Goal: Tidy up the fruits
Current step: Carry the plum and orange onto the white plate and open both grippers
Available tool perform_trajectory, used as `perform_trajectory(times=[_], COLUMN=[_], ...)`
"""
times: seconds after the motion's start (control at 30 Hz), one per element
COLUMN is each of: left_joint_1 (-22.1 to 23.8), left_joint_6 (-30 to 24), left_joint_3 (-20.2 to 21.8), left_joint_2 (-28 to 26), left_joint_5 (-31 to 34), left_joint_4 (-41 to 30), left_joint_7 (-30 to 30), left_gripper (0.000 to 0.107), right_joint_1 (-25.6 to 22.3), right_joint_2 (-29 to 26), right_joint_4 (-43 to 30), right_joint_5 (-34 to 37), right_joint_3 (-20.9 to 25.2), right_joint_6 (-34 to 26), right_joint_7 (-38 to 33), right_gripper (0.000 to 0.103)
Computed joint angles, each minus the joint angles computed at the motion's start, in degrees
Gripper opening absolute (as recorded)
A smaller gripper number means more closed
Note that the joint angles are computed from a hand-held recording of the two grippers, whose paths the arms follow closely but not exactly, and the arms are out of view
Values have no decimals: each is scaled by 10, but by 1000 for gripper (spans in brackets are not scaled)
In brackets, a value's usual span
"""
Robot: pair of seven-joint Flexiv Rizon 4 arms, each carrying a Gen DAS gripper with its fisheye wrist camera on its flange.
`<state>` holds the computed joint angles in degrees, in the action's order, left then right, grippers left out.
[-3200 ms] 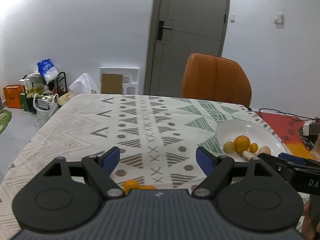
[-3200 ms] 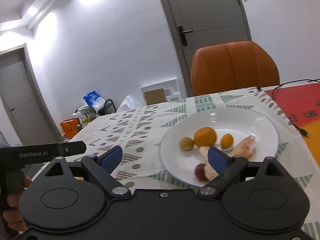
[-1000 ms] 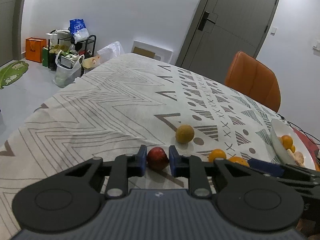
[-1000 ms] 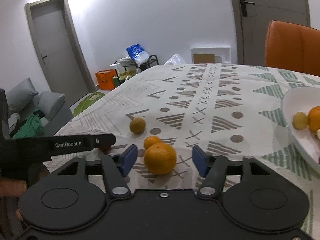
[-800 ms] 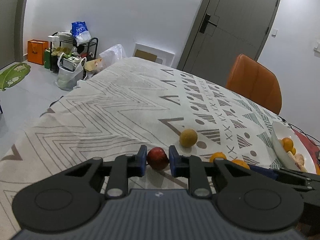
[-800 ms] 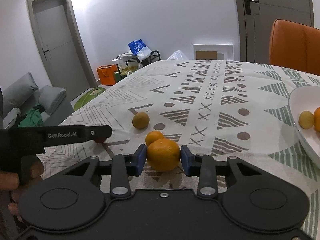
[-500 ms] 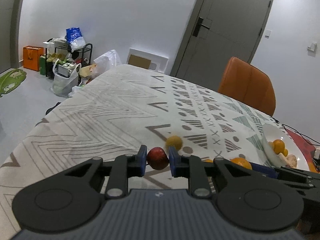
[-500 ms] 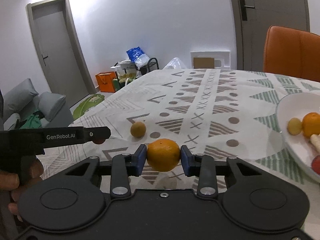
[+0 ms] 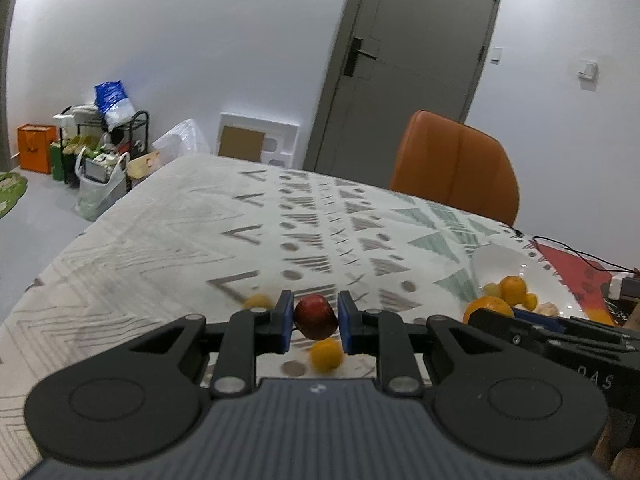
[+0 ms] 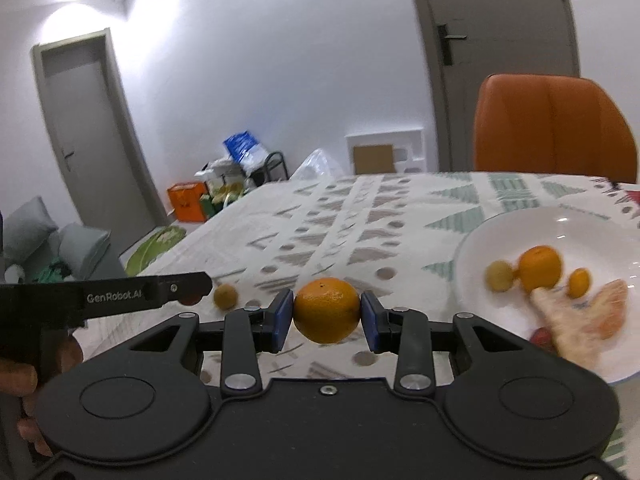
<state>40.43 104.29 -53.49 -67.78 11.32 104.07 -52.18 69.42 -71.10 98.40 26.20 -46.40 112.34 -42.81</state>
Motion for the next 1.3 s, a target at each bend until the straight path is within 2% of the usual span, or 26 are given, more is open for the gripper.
perform_trajectory(times=[0.57, 1.3], left_joint_1=[-27, -78], left_joint_6=[8, 4], left_joint_3=[-12, -5], left_joint_2=[3, 3], left_joint_5=[18, 20], left_joint_4=[15, 7], left_joint_7=[11, 23], left_gripper=[22, 22], right_joint_1=[28, 26], right_joint_2=[-4, -2], right_joint_4=[63, 114], right_joint_5=[77, 140], right_joint_3=[-20, -7], right_joint_6=[35, 53], right_joint_7=[0, 8], right_gripper=[35, 35])
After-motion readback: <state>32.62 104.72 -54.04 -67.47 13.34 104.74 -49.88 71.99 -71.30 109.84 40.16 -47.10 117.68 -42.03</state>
